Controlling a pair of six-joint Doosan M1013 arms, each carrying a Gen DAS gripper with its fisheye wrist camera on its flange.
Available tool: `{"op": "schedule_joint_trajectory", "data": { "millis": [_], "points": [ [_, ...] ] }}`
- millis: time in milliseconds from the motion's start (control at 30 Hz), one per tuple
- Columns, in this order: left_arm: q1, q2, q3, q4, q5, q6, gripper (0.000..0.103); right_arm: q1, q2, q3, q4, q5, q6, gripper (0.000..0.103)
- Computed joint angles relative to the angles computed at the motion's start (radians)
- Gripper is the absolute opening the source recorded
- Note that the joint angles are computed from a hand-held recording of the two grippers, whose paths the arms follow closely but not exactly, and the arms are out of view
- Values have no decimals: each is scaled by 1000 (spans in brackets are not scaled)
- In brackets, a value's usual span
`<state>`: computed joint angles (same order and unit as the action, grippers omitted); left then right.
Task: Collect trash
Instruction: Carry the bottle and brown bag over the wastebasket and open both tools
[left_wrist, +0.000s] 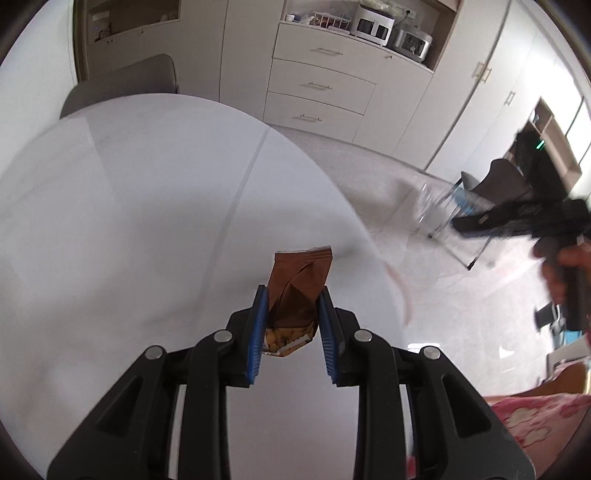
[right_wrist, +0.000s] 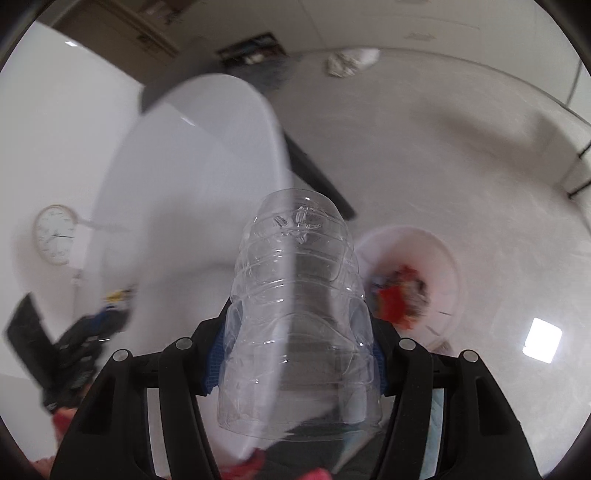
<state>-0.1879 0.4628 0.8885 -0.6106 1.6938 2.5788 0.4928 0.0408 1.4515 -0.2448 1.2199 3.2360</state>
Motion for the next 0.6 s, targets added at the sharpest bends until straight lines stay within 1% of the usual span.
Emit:
{"op": "schedule_joint_trajectory", "data": {
  "millis": [67, 100, 167, 267, 367, 467, 533, 600],
  "points": [
    [-10, -27, 39, 2, -22, -10, 27, -24, -27, 74, 63, -21, -25, 61],
    [-17, -51, 72, 8, -47, -13, 27, -38, -35, 109, 101, -32, -55, 61],
    [-25, -81, 112, 12, -64, -28, 27, -62, -40, 156, 160, -44, -121, 61],
    [-53, -125, 172, 39, -103, -83, 27, -105, -34, 228, 260, -91, -264, 61],
    [-82, -161, 218, 65, -129, -144, 27, -144, -6, 277, 357, -132, -432, 61],
    [-117, -192, 260, 93, -155, -188, 27, -172, 36, 305, 434, -151, -572, 61],
    [-140, -206, 281, 114, -166, -210, 27, -183, 58, 327, 474, -159, -633, 61],
    [-148, -223, 303, 127, -167, -218, 27, -195, 77, 344, 506, -172, -677, 61]
  ]
}}
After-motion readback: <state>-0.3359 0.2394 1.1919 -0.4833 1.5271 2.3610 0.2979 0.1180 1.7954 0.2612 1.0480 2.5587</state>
